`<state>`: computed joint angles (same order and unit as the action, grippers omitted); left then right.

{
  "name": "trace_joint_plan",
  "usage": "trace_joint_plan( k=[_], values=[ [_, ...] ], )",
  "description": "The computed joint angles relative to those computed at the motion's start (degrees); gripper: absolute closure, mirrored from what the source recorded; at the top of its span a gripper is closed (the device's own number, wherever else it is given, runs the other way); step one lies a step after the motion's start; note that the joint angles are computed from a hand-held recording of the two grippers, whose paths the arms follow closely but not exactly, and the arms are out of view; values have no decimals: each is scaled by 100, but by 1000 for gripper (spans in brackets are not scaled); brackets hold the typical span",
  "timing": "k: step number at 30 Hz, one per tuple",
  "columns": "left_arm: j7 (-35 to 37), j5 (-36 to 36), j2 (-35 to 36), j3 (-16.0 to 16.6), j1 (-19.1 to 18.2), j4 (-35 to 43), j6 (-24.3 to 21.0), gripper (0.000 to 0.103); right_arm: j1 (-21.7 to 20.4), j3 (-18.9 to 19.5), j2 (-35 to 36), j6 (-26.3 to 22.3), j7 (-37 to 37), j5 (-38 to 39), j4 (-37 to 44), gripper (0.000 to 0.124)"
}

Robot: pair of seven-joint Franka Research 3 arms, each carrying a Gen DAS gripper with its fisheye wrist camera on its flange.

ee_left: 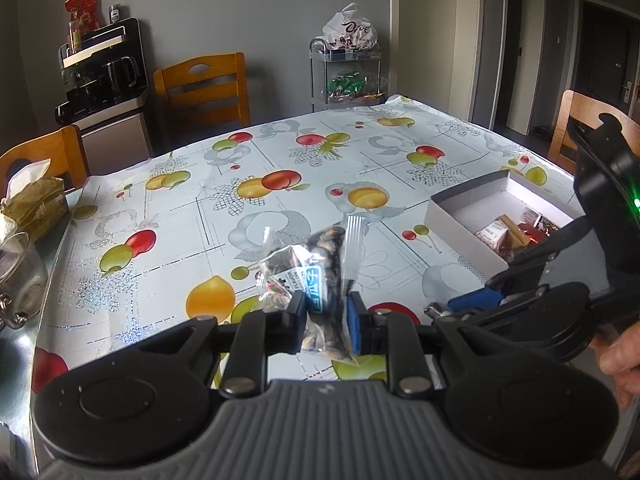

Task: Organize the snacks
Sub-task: 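Carry the white candy and peanut bag over the white box with both tools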

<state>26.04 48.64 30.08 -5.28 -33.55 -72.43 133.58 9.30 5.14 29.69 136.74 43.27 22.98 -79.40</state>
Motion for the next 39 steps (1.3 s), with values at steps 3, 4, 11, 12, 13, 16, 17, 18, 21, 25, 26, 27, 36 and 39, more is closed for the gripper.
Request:
trace_joint_plan(
  k=[3,4,11,12,13,16,17,18,21,25,26,27,36,39],
  values=[
    [15,-5,13,-2,-7,20,1,85,-31,10,-3,-39,46,72,11,104],
    [18,-10,8,-3,-3,13,13,85,-44,16,-14,-32,46,101,2,105],
    [149,-62,138,2,-28,212,48,85,-149,59,-164,-49,41,369,-50,105],
    [168,-66,159,9,-38,243,57,85,-165,64,-184,-60,45,414,-49,105],
    [183,-70,172,16,-48,261,70,85,-177,67,-210,-57,42,454,-61,105],
    [245,-95,237,31,-79,364,84,85,-218,79,-286,-56,25,585,-99,105],
    [268,-104,259,38,-89,400,87,85,-227,79,-312,-41,20,623,-120,105],
    [292,-112,274,46,-97,426,95,85,-237,77,-324,-38,7,650,-117,105],
    [338,-119,329,74,-135,520,95,85,-258,74,-398,9,-24,736,-176,105],
    [402,-138,381,105,-166,612,109,85,-287,75,-510,73,-85,855,-278,105],
    [415,-143,395,111,-174,637,110,85,-291,75,-540,93,-96,884,-309,105],
    [427,-147,408,118,-183,665,108,85,-297,74,-566,104,-112,910,-330,105],
    [561,-215,607,170,-264,1015,103,85,-334,48,-761,234,-207,1114,-473,105],
    [674,-271,725,183,-298,1210,105,85,-353,25,-798,278,-195,1152,-498,105]
  ],
)
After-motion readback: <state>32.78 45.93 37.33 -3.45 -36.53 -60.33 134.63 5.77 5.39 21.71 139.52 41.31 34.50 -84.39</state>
